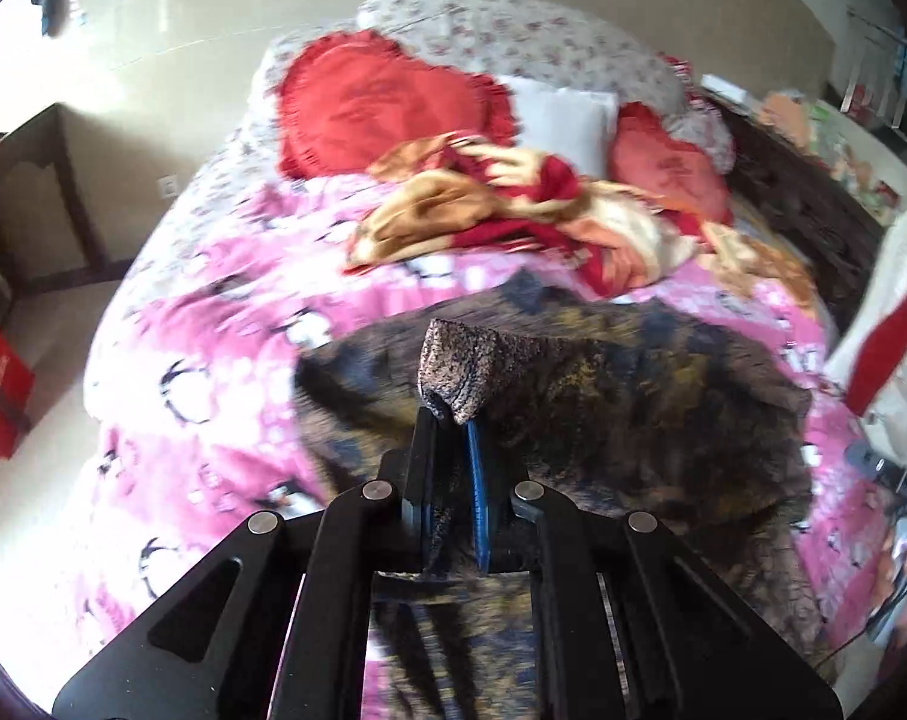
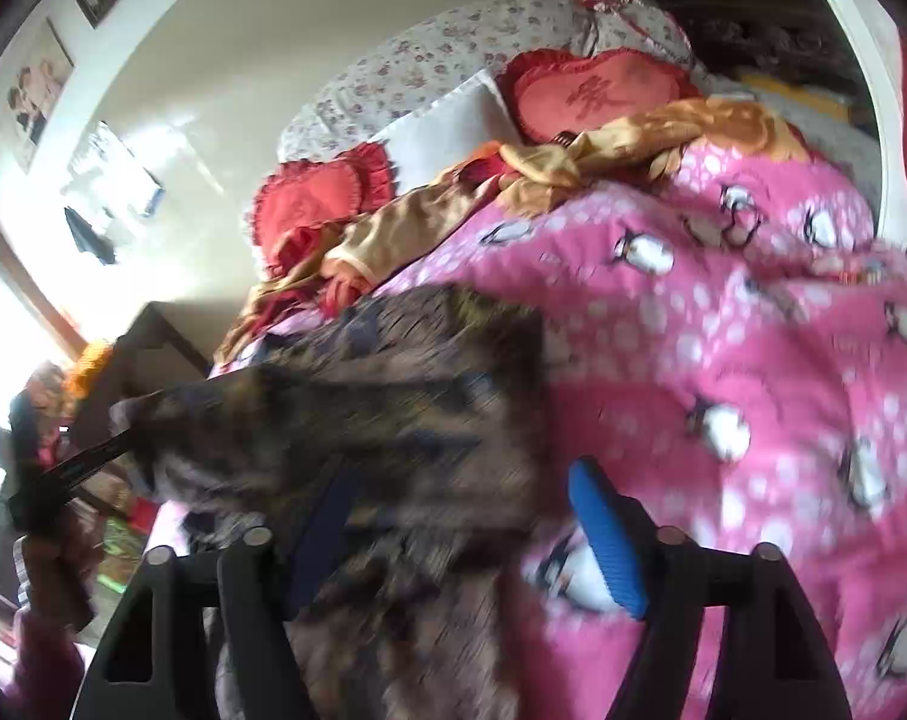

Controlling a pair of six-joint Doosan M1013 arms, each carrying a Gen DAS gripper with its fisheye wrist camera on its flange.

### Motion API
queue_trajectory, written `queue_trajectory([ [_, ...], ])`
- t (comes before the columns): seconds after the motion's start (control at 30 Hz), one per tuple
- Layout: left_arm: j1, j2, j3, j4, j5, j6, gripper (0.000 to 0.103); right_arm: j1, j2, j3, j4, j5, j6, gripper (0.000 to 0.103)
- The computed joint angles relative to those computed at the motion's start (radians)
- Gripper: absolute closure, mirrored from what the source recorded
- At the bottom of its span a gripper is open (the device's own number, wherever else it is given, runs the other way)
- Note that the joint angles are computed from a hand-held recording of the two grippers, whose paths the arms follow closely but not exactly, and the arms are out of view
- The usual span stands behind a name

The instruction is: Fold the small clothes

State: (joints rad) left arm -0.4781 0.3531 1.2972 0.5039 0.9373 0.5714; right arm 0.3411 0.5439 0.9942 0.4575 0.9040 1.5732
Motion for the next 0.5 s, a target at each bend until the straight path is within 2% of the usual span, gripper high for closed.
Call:
queue_trajectory([
  [0.13, 0.025, -0.003, 0.031, -0.067, 0.029, -0.014, 0.095, 0.005, 0.08, -0.126, -0.045, 0.087, 0.014, 0.03],
  [0.3, 0.026, 0.002, 0.046, -0.094, 0.033, 0.002, 0.095, 0.033, 0.157, -0.261, -0.19, 0.152, -0.02, 0.031],
  [0.47, 0.024, 0.007, 0.043, -0.107, 0.045, 0.015, 0.095, 0.057, 0.226, -0.38, -0.332, 0.258, -0.036, 0.032],
  [0.5, 0.025, 0.011, 0.04, -0.11, 0.047, 0.016, 0.095, 0.066, 0.26, -0.437, -0.382, 0.303, -0.035, 0.033],
])
